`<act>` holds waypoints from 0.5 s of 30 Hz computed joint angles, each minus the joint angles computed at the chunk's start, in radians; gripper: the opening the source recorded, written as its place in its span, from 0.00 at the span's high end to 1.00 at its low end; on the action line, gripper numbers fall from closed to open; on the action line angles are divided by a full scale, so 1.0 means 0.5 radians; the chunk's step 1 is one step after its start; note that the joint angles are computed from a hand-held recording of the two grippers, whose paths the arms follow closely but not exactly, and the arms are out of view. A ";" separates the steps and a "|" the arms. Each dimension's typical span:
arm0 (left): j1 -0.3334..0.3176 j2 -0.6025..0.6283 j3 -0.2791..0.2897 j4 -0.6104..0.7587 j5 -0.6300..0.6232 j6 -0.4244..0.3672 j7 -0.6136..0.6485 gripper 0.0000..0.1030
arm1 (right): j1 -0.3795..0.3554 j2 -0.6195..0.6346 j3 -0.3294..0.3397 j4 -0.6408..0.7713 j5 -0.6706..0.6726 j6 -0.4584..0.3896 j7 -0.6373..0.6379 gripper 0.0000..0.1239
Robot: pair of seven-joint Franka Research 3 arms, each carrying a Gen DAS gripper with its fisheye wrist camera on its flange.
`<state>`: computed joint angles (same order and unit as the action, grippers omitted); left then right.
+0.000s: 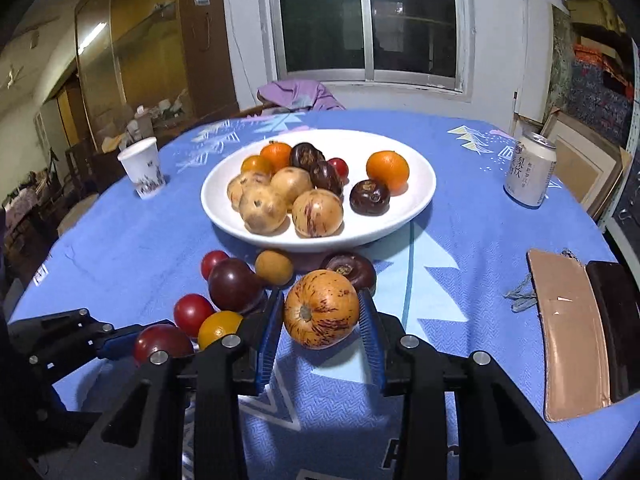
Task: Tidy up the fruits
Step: 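Carry both fruits onto the white plate and set them down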
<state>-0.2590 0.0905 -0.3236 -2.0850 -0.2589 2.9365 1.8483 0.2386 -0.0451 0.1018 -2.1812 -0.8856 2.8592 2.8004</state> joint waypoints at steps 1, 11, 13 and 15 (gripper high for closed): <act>0.008 -0.012 -0.013 -0.014 -0.044 0.024 0.038 0.63 | -0.004 -0.009 -0.014 -0.021 0.067 0.036 -0.038 0.69; 0.027 -0.031 0.012 0.077 -0.336 0.085 0.168 0.63 | -0.125 -0.095 0.039 -0.068 -0.015 0.163 0.092 0.69; 0.008 0.036 0.073 0.203 -0.115 0.064 -0.036 0.63 | -0.151 -0.100 0.048 -0.024 -0.066 0.149 0.112 0.69; -0.008 0.138 0.124 0.392 0.123 0.001 -0.245 0.63 | -0.168 -0.097 0.039 0.050 -0.059 0.108 0.060 0.69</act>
<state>-0.2632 0.1596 -0.2614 -1.8891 -0.1973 2.9371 1.7258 0.1544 -0.0935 0.1212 -2.1563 -0.9150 2.9132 2.8303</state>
